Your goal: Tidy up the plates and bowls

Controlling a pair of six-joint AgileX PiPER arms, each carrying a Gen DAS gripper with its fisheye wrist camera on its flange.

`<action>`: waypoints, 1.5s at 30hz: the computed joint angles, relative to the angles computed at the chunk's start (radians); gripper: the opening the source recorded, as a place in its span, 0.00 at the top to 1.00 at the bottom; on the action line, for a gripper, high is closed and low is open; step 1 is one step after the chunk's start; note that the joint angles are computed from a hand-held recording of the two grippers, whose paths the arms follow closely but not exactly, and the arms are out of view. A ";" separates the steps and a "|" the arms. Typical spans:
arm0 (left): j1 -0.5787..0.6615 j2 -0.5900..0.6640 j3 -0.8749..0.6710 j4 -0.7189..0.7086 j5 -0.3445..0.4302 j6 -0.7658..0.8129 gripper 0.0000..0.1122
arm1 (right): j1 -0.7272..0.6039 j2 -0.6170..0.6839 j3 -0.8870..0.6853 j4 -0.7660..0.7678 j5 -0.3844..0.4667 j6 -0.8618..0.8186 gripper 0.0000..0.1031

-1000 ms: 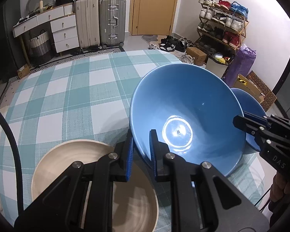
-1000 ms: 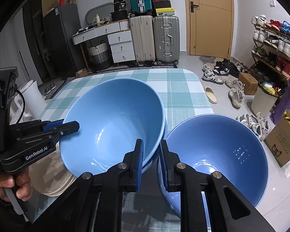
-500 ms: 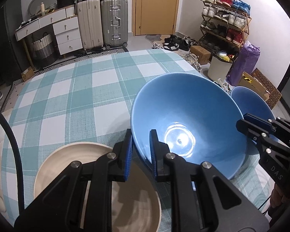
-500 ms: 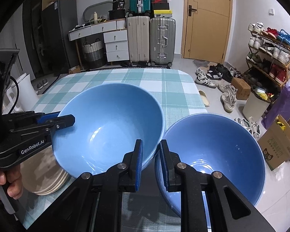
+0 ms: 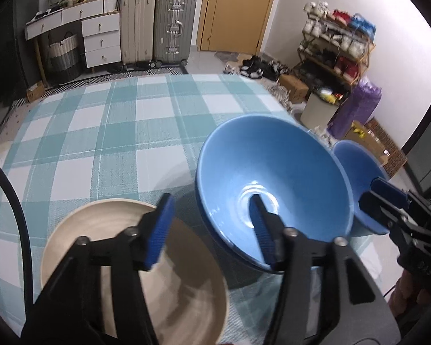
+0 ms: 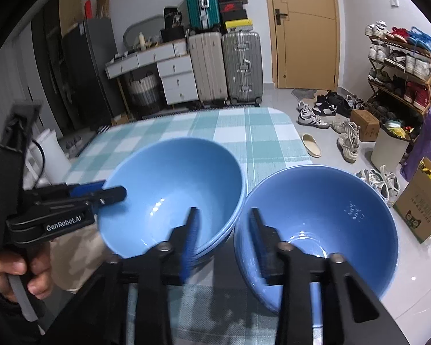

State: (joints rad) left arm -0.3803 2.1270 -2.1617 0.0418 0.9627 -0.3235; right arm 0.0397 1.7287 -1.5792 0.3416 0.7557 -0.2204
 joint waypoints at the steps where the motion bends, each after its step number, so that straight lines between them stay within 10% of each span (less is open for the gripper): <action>1: 0.000 -0.024 0.034 -0.009 -0.024 -0.005 0.43 | -0.015 -0.016 0.014 0.030 -0.002 -0.020 0.41; 3: -0.003 -0.063 0.088 -0.026 -0.060 -0.012 0.32 | -0.040 -0.049 0.040 0.068 -0.009 -0.044 0.17; 8: -0.030 -0.156 0.202 -0.029 -0.129 -0.061 0.16 | -0.099 -0.133 0.101 0.071 -0.037 -0.039 0.01; 37: -0.329 -0.021 -0.004 0.059 -0.027 -0.279 0.10 | -0.485 -0.155 0.118 0.304 0.140 -0.251 0.01; 45: -0.380 0.045 -0.102 -0.012 -0.013 -0.230 0.34 | -0.530 -0.086 0.099 0.359 0.166 -0.289 0.19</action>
State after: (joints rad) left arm -0.7601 2.1722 -2.2636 0.0298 0.9495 -0.5533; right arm -0.4901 1.6427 -1.4801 0.7003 0.9216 -0.5095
